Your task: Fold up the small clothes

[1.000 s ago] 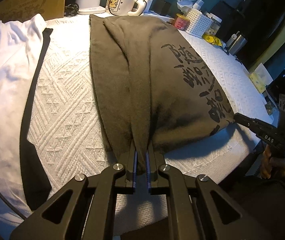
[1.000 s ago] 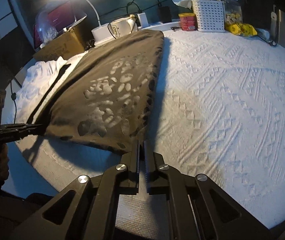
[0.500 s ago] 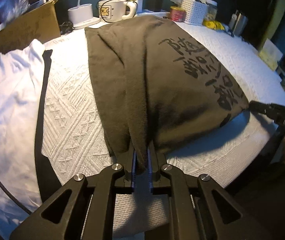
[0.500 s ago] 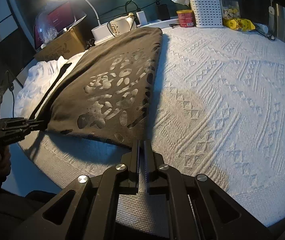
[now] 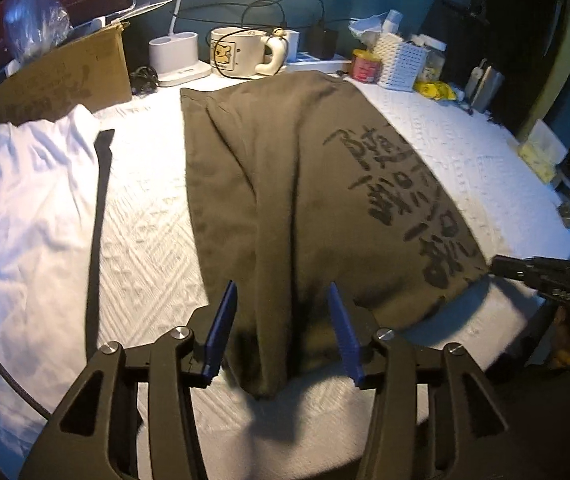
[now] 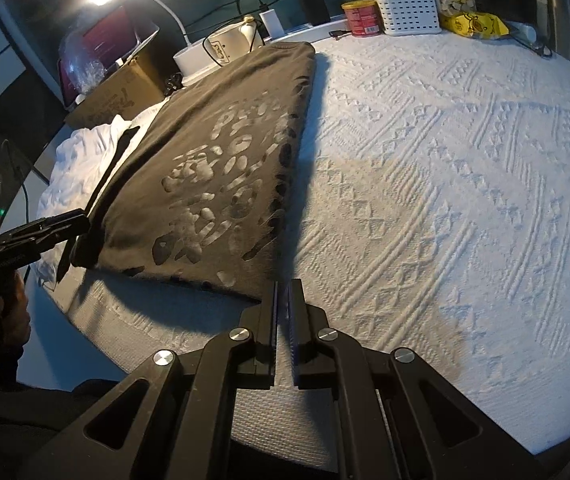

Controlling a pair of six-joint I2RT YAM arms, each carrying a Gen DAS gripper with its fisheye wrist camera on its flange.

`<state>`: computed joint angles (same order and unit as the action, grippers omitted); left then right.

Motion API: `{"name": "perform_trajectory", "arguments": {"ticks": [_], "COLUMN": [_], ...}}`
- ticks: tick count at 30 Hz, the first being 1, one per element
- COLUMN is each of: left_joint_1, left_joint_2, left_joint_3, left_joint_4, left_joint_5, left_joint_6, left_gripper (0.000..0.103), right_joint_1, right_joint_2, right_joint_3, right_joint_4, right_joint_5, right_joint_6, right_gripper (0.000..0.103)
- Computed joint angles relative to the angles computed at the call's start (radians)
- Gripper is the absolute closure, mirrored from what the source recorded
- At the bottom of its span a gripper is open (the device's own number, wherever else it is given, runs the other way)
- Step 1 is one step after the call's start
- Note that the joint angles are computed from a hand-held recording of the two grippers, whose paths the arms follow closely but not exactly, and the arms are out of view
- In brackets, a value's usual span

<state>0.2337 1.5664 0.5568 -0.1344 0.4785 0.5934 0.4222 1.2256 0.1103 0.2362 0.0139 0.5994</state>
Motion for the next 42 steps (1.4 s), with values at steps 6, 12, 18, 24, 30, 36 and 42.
{"name": "perform_trajectory", "arguments": {"ticks": [6, 12, 18, 24, 30, 36, 42], "left_joint_1": [-0.062, -0.105, -0.122, -0.124, -0.127, -0.115, -0.121], "left_joint_2": [0.08, 0.12, 0.167, 0.233, 0.319, 0.431, 0.56], "left_joint_3": [0.064, 0.124, 0.188, 0.285, 0.409, 0.556, 0.719], "left_joint_4": [0.021, 0.022, 0.028, 0.018, 0.002, -0.017, -0.066], "left_joint_5": [-0.05, -0.072, -0.077, -0.083, -0.076, -0.046, -0.031], "left_joint_6": [-0.065, -0.118, -0.162, -0.18, -0.205, -0.25, -0.279], "left_gripper": [0.056, 0.056, 0.042, 0.042, 0.042, 0.042, 0.033], "right_joint_1": [-0.071, -0.163, -0.243, -0.294, -0.339, -0.369, -0.382], "right_joint_2": [0.011, 0.036, 0.13, 0.236, 0.316, 0.398, 0.494], "right_joint_3": [0.031, 0.075, 0.151, 0.243, 0.35, 0.465, 0.586], "right_joint_4": [-0.034, -0.045, -0.041, -0.025, -0.05, -0.085, -0.123], "right_joint_5": [-0.056, -0.108, -0.151, -0.184, -0.191, -0.19, -0.193], "right_joint_6": [-0.067, -0.141, -0.216, -0.264, -0.311, -0.349, -0.384], "right_gripper": [0.07, 0.053, 0.053, 0.053, 0.053, 0.053, 0.053]}}
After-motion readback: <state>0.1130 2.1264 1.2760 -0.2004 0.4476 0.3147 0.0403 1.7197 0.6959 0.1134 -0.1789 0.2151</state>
